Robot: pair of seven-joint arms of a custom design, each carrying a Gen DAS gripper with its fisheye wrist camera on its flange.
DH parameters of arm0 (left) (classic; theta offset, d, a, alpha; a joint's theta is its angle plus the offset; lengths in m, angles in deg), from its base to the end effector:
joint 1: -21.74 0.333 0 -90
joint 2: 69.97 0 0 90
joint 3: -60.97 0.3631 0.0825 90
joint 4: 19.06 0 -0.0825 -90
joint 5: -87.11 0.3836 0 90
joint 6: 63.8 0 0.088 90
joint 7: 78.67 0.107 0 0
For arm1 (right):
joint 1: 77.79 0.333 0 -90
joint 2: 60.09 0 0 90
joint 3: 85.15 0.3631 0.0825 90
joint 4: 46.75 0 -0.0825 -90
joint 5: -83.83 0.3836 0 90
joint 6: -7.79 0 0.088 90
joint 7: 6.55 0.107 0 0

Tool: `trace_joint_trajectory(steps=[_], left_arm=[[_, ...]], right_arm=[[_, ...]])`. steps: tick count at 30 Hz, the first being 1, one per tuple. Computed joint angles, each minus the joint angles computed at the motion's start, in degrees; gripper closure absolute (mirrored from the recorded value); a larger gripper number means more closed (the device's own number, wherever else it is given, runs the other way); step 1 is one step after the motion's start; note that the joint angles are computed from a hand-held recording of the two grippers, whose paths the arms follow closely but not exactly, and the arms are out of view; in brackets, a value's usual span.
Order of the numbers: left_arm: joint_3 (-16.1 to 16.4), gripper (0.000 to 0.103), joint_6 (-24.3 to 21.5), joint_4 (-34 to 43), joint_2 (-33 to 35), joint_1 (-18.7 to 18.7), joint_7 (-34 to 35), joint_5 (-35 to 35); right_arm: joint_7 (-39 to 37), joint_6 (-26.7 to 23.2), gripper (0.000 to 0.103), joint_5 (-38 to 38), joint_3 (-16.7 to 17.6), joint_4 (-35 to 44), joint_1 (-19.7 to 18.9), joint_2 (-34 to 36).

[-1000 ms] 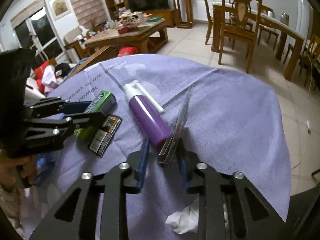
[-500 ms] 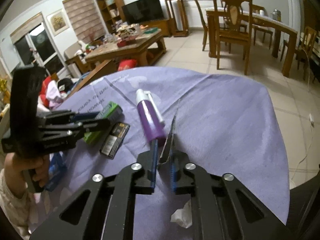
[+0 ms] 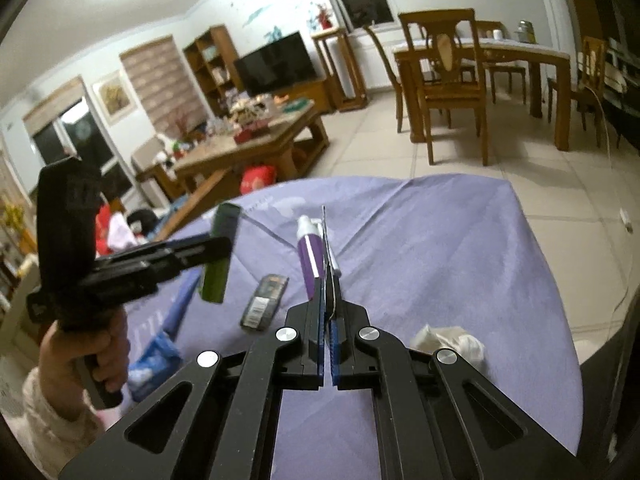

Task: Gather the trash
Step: 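Carry gum box and battery card over the bin and open both tools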

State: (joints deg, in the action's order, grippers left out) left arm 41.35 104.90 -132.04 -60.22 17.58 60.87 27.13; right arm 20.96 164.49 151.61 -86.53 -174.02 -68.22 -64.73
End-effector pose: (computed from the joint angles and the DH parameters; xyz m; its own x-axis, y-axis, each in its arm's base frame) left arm 0.6031 -0.1901 0.5029 -0.4049 -0.8659 0.2938 -0.6609 0.0551 -0.7485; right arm 0.5399 0.0414 0.5046 0.3609 -0.8858 -0.2917 -0.6845 -0.0392 -0.7279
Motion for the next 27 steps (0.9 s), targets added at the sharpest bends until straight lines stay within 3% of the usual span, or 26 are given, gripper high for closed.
trace_joint_trajectory(steps=[4,13,17,23,27], left_arm=[[-0.87,0.072,-0.56,-0.24,-1.82,-0.27,6.40,-8.00],[-0.37,0.072,1.59,0.53,-2.51,-5.55,8.51,-9.05],[-1.33,0.072,2.13,2.05,-1.63,-7.94,7.56,-7.20],[-4.62,0.072,4.42,5.00,1.26,-10.12,8.17,-6.70],[-7.00,0.072,5.01,7.32,4.28,-11.75,3.82,-0.60]], right_arm=[[-4.06,-2.13,0.100,7.17,-2.03,-2.86,-0.55,-4.87],[-7.67,-5.01,0.100,12.91,-6.18,-9.69,-3.42,-14.57],[-8.17,-5.67,0.100,13.93,-8.60,-12.33,-5.51,-18.77],[-10.82,-1.45,0.100,16.56,-11.53,-15.65,-9.97,-23.63],[-11.72,-1.00,0.100,16.75,-14.20,-17.87,-12.95,-25.53]])
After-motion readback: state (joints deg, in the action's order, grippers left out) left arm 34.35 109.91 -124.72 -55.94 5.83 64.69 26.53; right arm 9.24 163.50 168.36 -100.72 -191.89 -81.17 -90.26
